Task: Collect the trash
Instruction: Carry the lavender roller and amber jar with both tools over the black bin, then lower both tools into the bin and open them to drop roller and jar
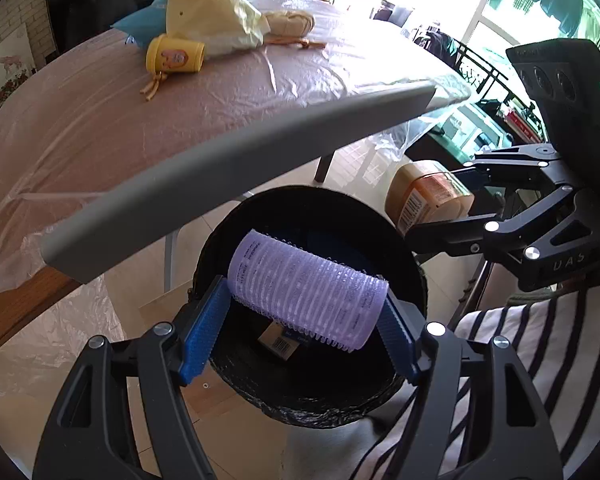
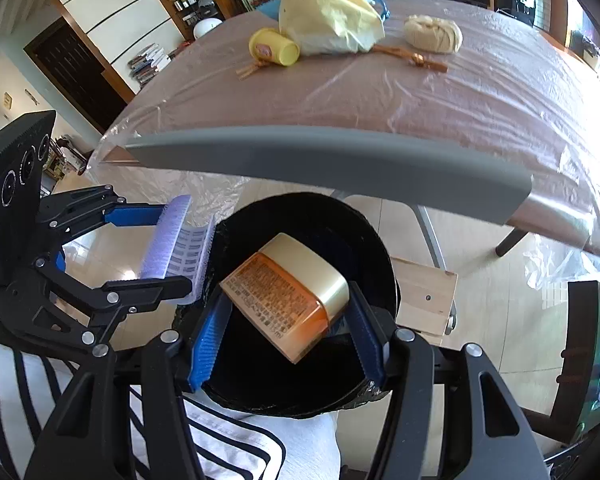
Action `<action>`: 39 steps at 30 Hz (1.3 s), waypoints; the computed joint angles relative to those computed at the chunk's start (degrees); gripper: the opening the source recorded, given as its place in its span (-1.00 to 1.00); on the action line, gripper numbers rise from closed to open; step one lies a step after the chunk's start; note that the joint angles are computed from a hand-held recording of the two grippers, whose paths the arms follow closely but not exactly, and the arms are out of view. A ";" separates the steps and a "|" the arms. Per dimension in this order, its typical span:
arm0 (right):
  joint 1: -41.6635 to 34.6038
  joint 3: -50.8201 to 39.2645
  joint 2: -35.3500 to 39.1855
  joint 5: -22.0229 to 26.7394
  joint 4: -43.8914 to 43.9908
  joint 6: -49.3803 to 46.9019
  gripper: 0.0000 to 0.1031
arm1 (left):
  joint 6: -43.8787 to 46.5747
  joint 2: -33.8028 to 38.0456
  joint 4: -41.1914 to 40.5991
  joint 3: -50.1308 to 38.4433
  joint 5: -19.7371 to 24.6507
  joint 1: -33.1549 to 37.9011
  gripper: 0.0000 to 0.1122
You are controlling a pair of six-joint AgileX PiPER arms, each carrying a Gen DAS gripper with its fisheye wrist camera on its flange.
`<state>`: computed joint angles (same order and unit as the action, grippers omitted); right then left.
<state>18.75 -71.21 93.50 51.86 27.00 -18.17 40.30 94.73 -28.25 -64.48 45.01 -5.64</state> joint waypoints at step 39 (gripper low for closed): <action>4.21 -3.21 9.05 0.49 -3.67 3.25 -0.16 | -3.85 7.79 5.23 -1.75 -2.63 -1.95 0.28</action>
